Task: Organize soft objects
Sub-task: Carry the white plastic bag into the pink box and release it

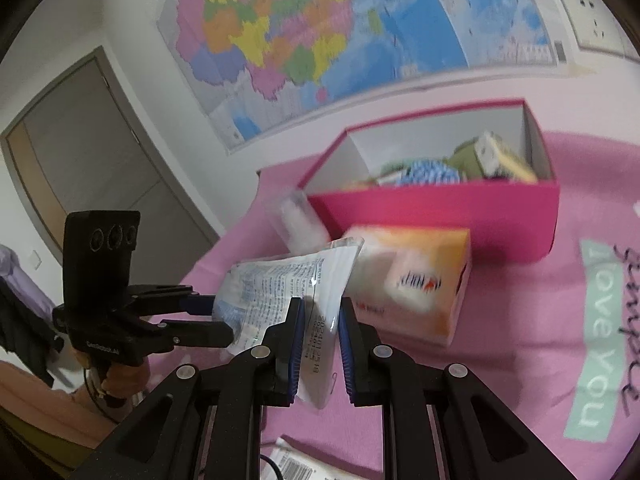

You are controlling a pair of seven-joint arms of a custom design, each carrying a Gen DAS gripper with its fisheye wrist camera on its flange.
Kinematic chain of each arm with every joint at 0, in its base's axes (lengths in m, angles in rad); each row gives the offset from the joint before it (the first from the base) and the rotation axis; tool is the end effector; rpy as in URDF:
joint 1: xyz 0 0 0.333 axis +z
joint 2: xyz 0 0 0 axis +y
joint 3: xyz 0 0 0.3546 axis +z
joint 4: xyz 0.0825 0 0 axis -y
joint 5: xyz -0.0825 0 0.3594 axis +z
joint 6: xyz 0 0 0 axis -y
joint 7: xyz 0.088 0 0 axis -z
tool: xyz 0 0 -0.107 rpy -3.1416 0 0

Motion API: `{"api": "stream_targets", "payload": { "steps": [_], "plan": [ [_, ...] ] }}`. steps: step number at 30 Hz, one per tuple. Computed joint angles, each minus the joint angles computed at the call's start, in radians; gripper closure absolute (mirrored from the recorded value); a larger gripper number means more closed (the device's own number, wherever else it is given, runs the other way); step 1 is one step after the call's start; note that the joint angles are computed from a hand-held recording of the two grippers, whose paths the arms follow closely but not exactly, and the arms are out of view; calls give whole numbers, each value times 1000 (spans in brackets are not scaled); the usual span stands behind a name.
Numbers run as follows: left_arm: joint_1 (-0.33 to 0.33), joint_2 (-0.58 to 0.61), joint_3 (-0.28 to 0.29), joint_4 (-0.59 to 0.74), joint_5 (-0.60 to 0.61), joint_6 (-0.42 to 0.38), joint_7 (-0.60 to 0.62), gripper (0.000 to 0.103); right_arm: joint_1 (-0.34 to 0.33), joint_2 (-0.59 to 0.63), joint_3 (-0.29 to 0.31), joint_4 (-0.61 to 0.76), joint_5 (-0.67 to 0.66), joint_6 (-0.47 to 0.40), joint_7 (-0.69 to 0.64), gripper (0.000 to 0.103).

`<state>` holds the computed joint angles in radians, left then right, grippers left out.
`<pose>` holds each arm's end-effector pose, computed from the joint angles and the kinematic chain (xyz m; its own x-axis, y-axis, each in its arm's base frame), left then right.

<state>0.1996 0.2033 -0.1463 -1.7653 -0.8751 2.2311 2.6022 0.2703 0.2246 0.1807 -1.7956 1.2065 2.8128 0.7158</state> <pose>0.6323 0.0180 0.5320 -0.5617 -0.7564 0.3352 -0.7212 0.2490 -0.6465 0.6028 0.2290 0.5381 0.4402 -0.7685 -0.4644 -0.6800 0.0525 -0.7313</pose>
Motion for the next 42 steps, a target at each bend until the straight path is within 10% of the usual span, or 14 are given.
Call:
{"api": "stream_targets", "payload": {
  "steps": [24,42],
  "plan": [
    [-22,166,-72,350,180,132,-115,50,-48,181,6,343,-197,-2,151,87],
    [-66,508,-118,857,520,-17,-461,50,-51,478,-21,757,-584,-147,581,86]
  ]
}}
